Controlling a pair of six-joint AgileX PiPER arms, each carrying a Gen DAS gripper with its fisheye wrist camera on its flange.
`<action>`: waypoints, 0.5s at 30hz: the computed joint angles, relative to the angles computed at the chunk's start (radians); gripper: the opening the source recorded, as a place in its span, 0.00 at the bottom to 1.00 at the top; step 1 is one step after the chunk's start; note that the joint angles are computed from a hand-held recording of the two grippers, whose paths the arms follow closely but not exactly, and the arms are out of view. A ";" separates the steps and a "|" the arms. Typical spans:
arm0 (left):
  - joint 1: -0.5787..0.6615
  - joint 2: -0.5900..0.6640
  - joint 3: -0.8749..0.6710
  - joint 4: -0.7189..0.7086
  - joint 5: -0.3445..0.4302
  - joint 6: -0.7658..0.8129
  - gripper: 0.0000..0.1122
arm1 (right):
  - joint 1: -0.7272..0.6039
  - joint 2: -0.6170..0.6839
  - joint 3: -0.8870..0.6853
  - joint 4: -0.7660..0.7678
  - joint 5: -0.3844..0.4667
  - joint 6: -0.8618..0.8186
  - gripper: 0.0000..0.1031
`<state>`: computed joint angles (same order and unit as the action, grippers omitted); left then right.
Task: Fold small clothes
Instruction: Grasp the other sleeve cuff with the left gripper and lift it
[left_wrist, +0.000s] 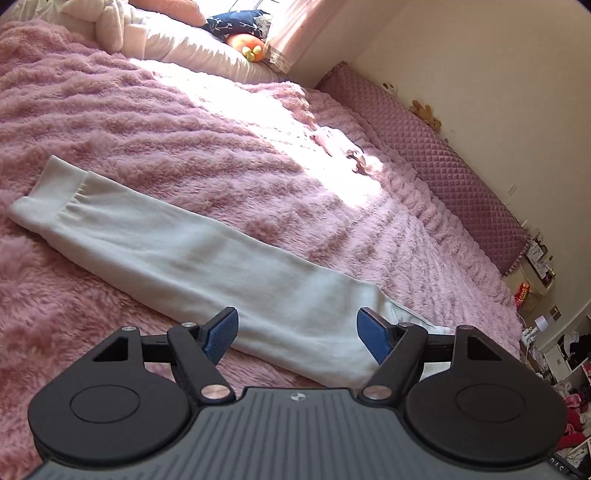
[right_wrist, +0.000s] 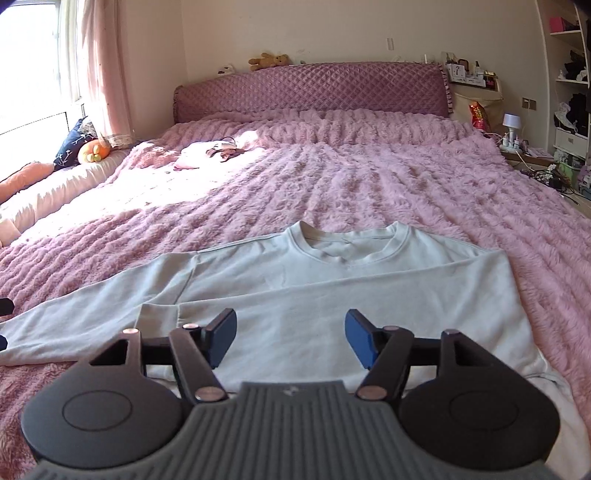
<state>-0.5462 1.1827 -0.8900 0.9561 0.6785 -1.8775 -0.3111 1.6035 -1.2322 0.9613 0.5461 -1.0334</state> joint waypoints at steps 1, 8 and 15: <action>0.012 -0.039 0.027 0.001 0.054 0.008 0.76 | 0.024 -0.010 0.010 -0.002 -0.003 0.009 0.60; 0.374 -0.252 0.252 -0.151 -0.090 0.119 0.68 | 0.260 -0.057 0.070 -0.106 -0.059 0.175 0.60; 0.639 -0.216 0.374 -0.175 -0.375 0.081 0.64 | 0.363 -0.060 0.095 -0.227 -0.115 0.287 0.60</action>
